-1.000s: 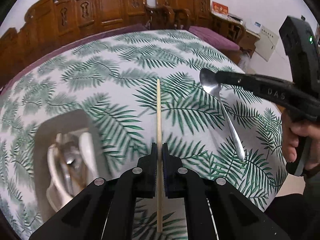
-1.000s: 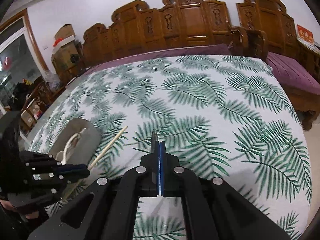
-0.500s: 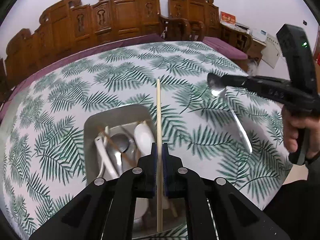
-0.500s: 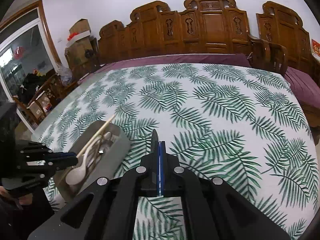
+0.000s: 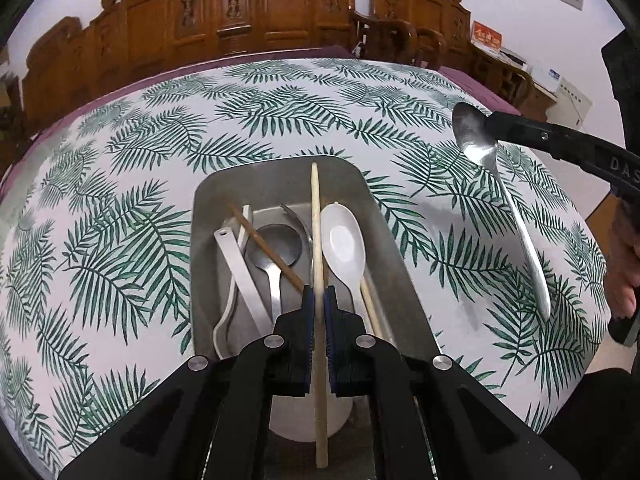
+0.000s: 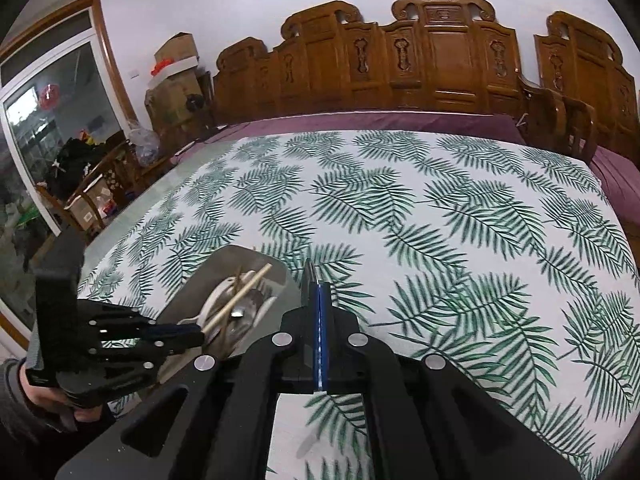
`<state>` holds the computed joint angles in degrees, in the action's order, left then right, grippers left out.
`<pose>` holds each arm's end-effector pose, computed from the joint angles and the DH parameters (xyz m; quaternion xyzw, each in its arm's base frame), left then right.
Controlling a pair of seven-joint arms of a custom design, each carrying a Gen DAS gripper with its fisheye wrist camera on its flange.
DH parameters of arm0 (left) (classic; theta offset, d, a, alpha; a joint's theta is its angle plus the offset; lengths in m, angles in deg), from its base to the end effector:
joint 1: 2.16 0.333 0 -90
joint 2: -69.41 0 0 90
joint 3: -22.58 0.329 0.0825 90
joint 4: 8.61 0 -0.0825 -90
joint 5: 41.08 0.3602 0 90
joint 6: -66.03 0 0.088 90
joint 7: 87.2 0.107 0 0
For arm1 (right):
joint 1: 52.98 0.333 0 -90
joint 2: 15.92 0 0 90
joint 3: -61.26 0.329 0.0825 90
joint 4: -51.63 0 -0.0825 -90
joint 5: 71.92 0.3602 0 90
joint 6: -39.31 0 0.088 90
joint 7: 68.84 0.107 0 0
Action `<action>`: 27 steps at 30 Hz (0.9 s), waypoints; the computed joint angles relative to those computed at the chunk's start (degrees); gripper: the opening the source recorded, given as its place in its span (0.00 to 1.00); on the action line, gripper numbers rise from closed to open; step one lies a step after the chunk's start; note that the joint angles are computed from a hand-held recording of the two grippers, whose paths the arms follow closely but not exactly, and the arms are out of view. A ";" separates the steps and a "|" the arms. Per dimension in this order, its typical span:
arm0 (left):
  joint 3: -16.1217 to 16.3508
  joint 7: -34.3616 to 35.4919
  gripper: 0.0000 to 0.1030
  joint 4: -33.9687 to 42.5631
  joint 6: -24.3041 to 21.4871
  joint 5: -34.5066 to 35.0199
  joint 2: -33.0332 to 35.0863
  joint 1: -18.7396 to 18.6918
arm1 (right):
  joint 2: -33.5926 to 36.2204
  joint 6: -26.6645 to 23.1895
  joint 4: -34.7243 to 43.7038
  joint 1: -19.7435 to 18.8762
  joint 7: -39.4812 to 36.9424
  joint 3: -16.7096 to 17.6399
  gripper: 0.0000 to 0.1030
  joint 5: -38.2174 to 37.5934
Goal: Organize utensils
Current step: 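Carry the chopstick into the tray with the left tool while the right carries the steel spoon there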
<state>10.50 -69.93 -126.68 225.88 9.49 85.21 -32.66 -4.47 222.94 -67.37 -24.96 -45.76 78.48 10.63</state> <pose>0.4227 -0.4271 0.3727 -0.5964 0.7442 -0.2559 0.1580 0.4648 0.3242 0.4111 -0.7673 0.4793 -0.1101 0.4115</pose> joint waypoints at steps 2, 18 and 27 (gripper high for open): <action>0.36 -0.91 0.04 -0.66 0.81 0.67 -0.47 0.09 | 0.34 0.05 0.31 0.51 1.13 0.06 0.01 -1.33; 0.04 -10.18 0.18 -5.87 0.88 9.31 -7.10 3.80 | 7.73 0.13 5.12 7.50 27.70 -3.27 0.01 -28.40; -0.99 -12.70 0.19 -7.93 0.51 11.03 -9.26 6.71 | 12.78 -1.21 8.67 15.39 41.94 -11.74 0.01 -40.92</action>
<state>9.51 -82.64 -134.60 226.39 20.51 75.94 -25.95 8.32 221.73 -58.69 -9.57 -3.82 66.74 -30.29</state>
